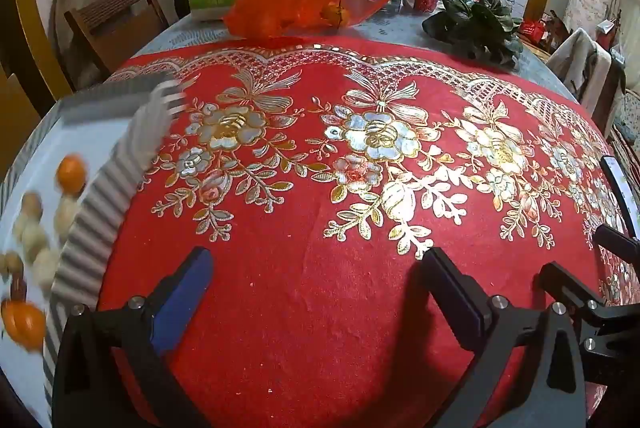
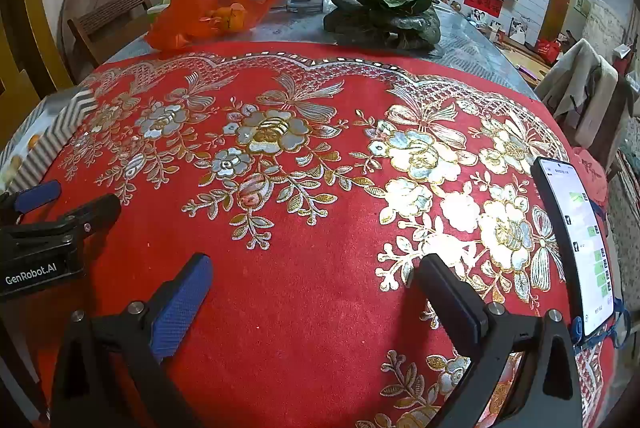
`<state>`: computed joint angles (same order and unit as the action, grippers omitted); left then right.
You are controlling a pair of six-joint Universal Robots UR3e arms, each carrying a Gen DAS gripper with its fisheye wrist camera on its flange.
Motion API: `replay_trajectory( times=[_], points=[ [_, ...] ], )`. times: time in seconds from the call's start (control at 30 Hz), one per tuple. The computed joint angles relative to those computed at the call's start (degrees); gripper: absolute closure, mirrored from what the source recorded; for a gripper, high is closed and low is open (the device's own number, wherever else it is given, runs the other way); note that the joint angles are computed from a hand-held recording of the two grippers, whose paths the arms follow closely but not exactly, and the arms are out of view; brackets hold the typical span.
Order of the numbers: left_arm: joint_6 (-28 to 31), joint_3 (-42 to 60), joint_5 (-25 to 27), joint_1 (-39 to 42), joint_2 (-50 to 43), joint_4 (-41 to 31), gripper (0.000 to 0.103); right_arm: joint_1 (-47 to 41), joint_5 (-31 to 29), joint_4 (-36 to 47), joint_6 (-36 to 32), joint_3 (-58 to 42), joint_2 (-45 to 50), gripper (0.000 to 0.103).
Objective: Organize fruits
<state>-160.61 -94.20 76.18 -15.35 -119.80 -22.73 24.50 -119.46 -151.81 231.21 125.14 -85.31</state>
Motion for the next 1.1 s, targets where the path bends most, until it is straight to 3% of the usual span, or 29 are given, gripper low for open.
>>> replay_trajectory(
  times=[1.1],
  points=[
    [-0.1,0.2,0.1,-0.1,0.1,-0.3,0.000,-0.1,-0.1,-0.9,-0.2,0.3,0.5,0.000]
  ],
)
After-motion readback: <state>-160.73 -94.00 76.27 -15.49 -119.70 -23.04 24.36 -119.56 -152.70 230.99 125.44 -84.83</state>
